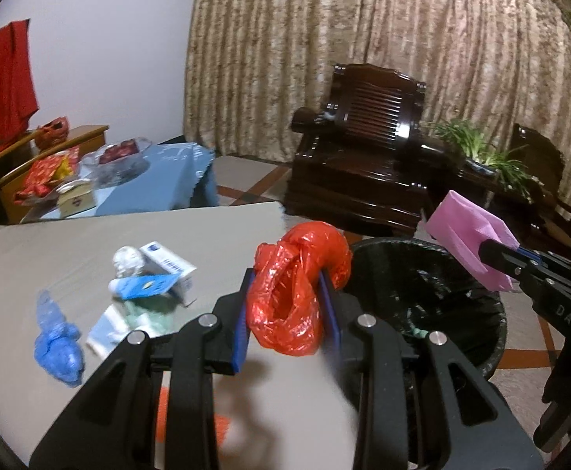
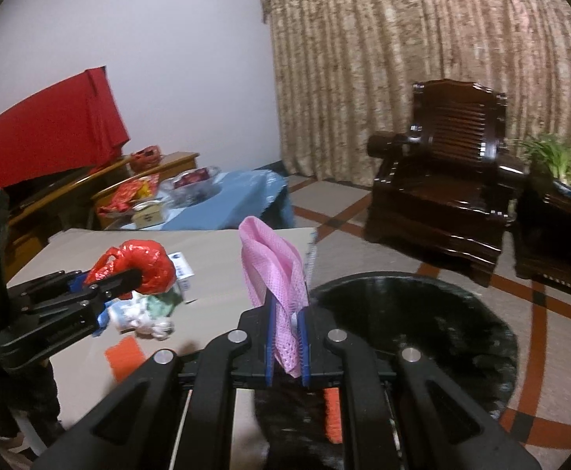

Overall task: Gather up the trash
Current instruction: 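Carry the red bag and pink mask over the bin and release both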

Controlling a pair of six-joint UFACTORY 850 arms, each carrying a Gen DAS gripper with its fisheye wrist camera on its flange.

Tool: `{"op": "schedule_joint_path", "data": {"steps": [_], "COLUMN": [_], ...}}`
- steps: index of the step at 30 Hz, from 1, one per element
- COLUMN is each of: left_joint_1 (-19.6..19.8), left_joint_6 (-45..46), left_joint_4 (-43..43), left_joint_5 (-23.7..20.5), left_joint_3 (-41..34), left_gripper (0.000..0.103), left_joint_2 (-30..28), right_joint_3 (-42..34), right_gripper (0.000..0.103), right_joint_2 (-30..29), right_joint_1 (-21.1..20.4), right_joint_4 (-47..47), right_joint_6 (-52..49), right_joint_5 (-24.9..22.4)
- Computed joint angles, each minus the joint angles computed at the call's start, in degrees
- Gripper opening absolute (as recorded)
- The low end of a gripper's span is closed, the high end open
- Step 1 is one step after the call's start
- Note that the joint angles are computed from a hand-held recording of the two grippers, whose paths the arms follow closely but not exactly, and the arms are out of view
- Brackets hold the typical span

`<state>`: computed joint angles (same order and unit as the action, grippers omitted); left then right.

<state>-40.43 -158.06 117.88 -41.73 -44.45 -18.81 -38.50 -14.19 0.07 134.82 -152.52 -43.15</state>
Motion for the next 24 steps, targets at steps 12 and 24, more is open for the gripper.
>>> {"op": "schedule_joint_path", "data": {"steps": [12, 24], "left_joint_1": [0.8, 1.1], "left_joint_6": [-1.8, 0.0], "left_joint_4": [7.7, 11.1], "left_joint_5": [6.8, 12.2], "left_joint_3": [-10.2, -22.0], "left_gripper": [0.03, 0.03], "left_joint_2": [-8.5, -18.0], "right_joint_3": [-2.0, -6.0], "right_gripper": [0.01, 0.01], "right_joint_2": [-3.2, -8.4], "right_joint_1": [-5.9, -9.6], "right_joint_4": [3.2, 3.7], "right_joint_6": [-2.2, -1.9], "right_joint_5": [2.0, 4.4]}}
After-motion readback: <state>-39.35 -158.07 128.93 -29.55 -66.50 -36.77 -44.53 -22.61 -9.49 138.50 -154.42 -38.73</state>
